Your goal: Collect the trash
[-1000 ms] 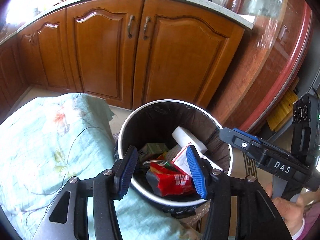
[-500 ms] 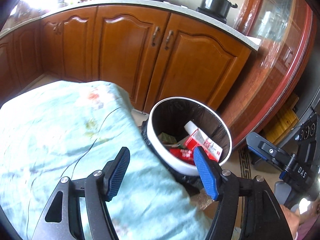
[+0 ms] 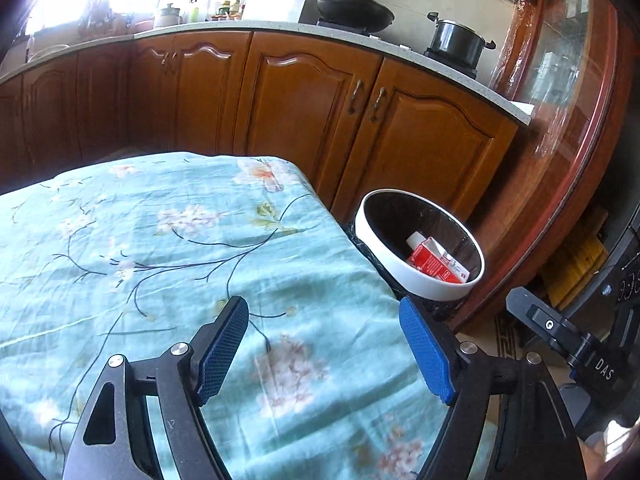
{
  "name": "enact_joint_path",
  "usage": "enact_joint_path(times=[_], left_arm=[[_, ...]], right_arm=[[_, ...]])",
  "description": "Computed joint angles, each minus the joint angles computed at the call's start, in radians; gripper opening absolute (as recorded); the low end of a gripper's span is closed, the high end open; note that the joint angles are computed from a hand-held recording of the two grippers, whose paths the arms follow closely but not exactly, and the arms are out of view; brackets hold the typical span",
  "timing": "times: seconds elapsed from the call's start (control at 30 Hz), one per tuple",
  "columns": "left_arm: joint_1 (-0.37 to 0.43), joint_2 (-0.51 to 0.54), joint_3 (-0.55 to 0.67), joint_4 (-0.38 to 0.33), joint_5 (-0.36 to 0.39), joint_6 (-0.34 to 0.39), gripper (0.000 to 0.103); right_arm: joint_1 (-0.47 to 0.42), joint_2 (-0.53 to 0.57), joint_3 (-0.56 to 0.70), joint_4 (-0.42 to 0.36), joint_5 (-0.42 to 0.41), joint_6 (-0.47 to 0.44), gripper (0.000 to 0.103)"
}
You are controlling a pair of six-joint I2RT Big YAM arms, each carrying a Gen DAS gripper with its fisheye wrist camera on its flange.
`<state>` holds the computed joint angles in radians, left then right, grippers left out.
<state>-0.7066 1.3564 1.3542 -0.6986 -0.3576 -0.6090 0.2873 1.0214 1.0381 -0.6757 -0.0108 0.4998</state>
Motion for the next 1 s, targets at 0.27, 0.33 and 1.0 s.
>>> enact_joint_path(times=[0.27, 0.33, 1.0], left_arm=[[-0.094, -0.128, -0.125, 0.071, -0.16, 0.025, 0.083], [-0.12, -0.161, -0.16, 0.103, -0.211, 0.034, 0.09], [-0.254, -0.248, -0.282, 0.179, -0.49, 0.134, 0.102]], right_arm=[[0.136, -0.093, -0.038, 0.054, 0.28, -0.062, 0.102], [0.17, -0.109, -0.039, 0.067, 0.34, -0.1, 0.102], [0.266, -0.188, -0.111, 0.127, 0.482, -0.159, 0.103]])
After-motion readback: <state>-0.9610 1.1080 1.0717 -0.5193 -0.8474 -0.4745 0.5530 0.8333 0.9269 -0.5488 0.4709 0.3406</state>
